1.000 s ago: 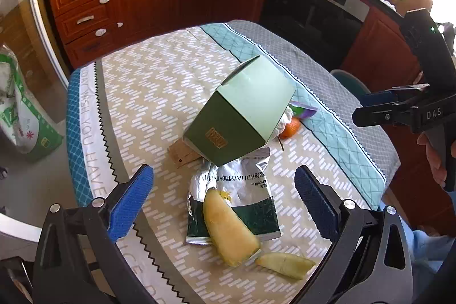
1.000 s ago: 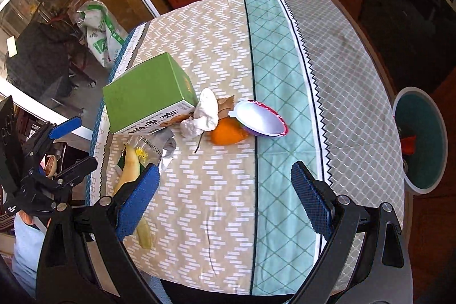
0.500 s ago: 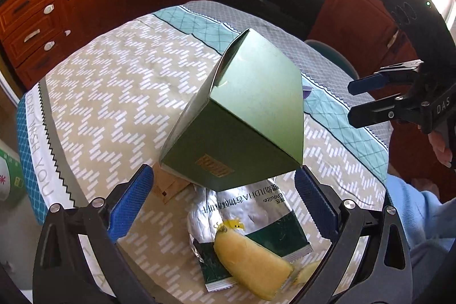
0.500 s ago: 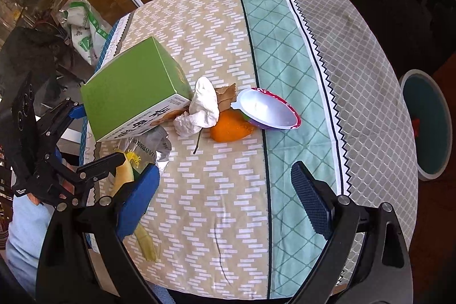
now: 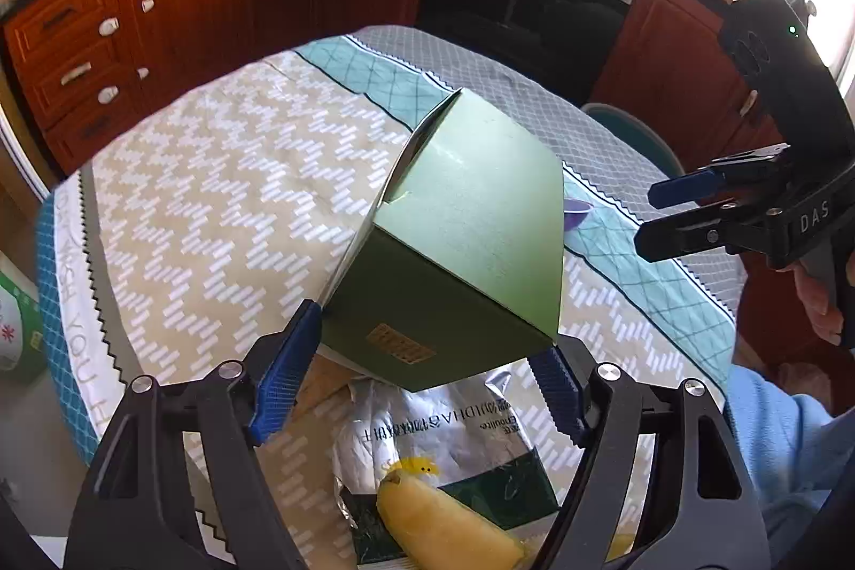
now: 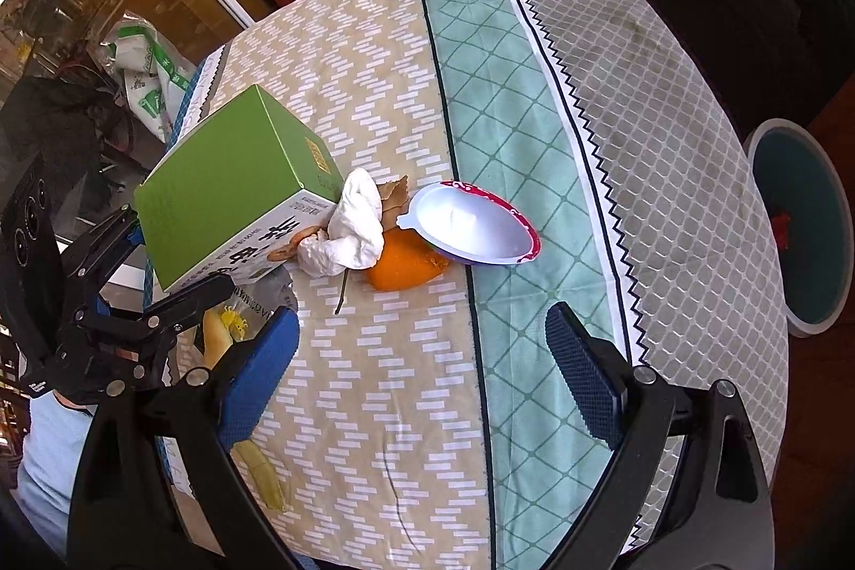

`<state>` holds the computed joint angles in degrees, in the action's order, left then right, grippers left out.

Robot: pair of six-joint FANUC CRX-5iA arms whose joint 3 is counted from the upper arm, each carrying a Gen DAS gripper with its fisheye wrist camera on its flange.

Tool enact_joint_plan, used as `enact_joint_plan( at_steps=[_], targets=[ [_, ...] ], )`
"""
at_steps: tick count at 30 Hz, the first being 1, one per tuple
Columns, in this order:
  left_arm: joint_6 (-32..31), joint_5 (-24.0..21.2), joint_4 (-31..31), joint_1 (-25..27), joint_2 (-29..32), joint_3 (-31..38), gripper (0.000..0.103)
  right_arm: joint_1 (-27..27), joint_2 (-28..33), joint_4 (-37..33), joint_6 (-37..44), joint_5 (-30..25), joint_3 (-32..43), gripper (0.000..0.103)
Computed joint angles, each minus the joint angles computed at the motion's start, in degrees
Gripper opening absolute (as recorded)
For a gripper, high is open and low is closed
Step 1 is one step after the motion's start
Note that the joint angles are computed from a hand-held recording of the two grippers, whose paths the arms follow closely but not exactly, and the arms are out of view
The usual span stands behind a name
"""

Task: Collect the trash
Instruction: 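Grasp the green box with left gripper while right gripper grasps the white tissue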

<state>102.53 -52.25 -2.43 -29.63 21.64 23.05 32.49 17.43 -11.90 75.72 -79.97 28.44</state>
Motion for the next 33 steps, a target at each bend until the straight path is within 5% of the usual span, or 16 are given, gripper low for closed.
enact_joint_plan(
  at_steps=[9,10,11,19,23,25,28,33],
  targets=[
    [-0.15,-5.67,-7.44,-2.57,5.63,9.3,0.092,-1.9,0.0,-1.23,1.43,0.22,0.11,0.089],
    [-0.35,-6.59,-8.03,-2.82,6.35,10.33,0.088,-2.08,0.04,-1.33,1.5,0.5,0.13,0.089],
    [0.07,-8.5,-9.66,-3.44,7.51,12.36,0.073,-2.17,0.1,-1.32,1.42,0.75,0.15,0.089],
    [8.64,-9.72,-12.2,-3.28,5.76,12.5,0.067,-2.28,0.08,-0.28,3.5,2.89,-0.55,0.088],
    [15.99,-10.4,-13.77,-2.69,3.48,11.13,0.067,-0.28,-0.23,2.1,5.92,5.11,-2.36,0.074],
    [18.77,-9.92,-14.15,-2.55,2.03,9.76,0.067,0.31,0.36,2.57,6.65,5.7,-2.31,0.056],
    [21.86,-8.66,-14.72,-2.59,0.17,7.99,0.067,0.49,2.01,0.88,8.15,4.57,-0.33,0.042],
    [24.66,-9.21,-15.92,-3.0,-0.95,7.44,0.067,0.91,3.56,-2.46,10.93,4.06,3.13,0.042]
  ],
)
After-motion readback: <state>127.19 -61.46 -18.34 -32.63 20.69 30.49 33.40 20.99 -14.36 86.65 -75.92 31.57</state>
